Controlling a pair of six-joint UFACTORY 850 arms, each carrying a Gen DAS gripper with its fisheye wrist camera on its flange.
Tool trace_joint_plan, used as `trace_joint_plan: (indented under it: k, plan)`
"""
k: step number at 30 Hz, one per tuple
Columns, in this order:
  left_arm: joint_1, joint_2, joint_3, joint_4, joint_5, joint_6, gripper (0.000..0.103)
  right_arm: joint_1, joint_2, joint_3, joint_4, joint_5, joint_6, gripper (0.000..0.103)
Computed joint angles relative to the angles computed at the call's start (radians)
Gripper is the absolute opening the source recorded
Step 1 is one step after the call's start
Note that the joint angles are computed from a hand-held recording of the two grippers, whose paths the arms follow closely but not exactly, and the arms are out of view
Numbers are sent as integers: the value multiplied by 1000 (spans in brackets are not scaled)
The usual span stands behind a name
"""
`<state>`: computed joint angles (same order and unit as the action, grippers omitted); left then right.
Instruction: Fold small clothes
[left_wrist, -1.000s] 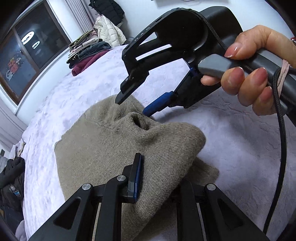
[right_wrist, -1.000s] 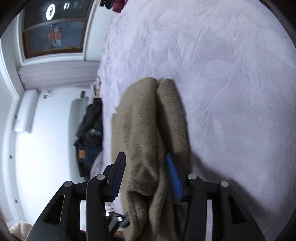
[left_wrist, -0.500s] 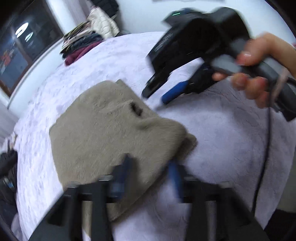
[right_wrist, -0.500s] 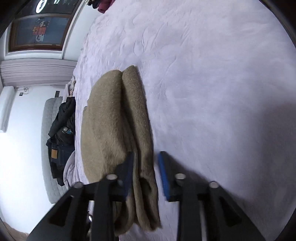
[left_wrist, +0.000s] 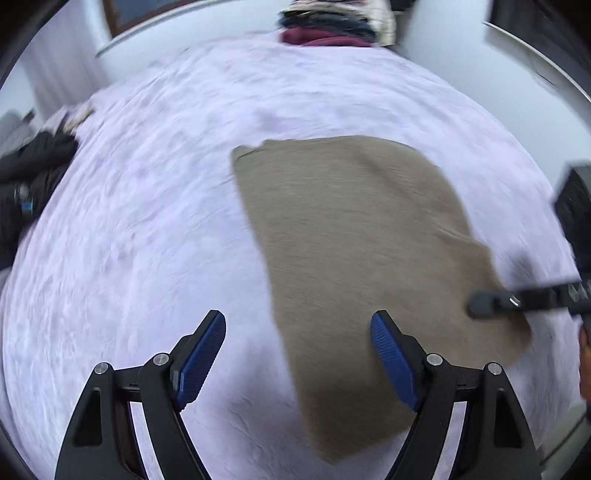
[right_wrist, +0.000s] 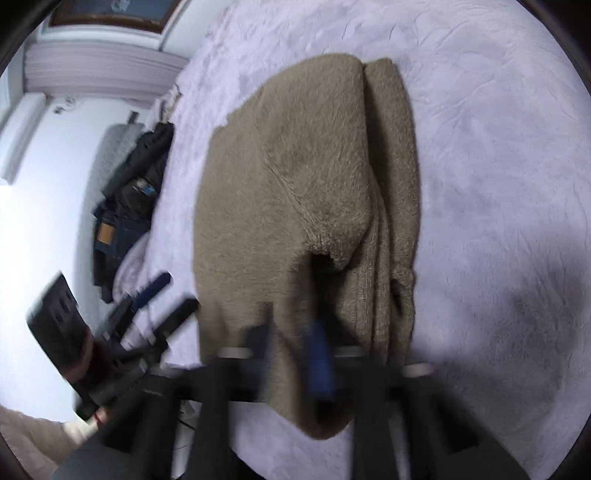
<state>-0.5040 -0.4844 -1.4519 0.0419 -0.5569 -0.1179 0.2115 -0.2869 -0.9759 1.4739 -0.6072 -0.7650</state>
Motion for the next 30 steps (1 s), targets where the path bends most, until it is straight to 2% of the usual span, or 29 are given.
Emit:
trace_joint_plan:
  k: [4, 7, 9, 11, 13, 14, 16, 18, 19, 21, 23, 24, 25, 26, 28, 30]
  plan:
    - [17, -1, 17, -50, -3, 28, 82, 16, 69, 15, -159, 87, 107, 6]
    - [8, -27, 25, -96, -20, 56, 82, 10, 60, 52, -297, 102, 253, 6]
    - [1, -40, 21, -107, -20, 52, 82, -1, 39, 74, -199, 79, 208, 6]
    - [-4, -39, 26, -89, -19, 17, 100, -15, 60, 111, -20, 70, 57, 7]
    - [5, -53, 14, -137, -49, 56, 103, -26, 103, 146, 125, 84, -63, 8]
    - [12, -62, 4, -171, -70, 81, 103, -25, 121, 152, 141, 115, -76, 9]
    - [21, -74, -7, -213, -92, 102, 103, -35, 147, 145, 167, 177, -113, 24]
    - [18, -75, -10, -198, -94, 85, 103, -70, 116, 111, 249, 146, -178, 59]
    - [12, -70, -6, -176, -87, 68, 103, -79, 88, 86, 304, 120, -220, 61]
    - [-2, -57, 4, -120, -66, 36, 103, -111, 20, 33, 375, 62, -291, 61]
    - [-8, -51, 6, -89, -55, 23, 103, -130, -78, -45, 401, -24, -284, 60]
    - [-10, -45, 8, -81, -53, 18, 103, -131, -116, -80, 390, -50, -254, 49]
    - [-6, -43, 6, -78, -47, 16, 103, -132, -157, -119, 360, -80, -210, 32]
    - [0, -43, 3, -75, -34, 15, 103, -126, -181, -154, 309, -84, -164, 8]
    - [4, -28, 12, -56, -2, -8, 103, -106, -163, -173, 254, -30, -164, 8]
    - [6, -44, -3, -59, -13, -9, 103, -94, -130, -165, 188, 59, -152, 8]
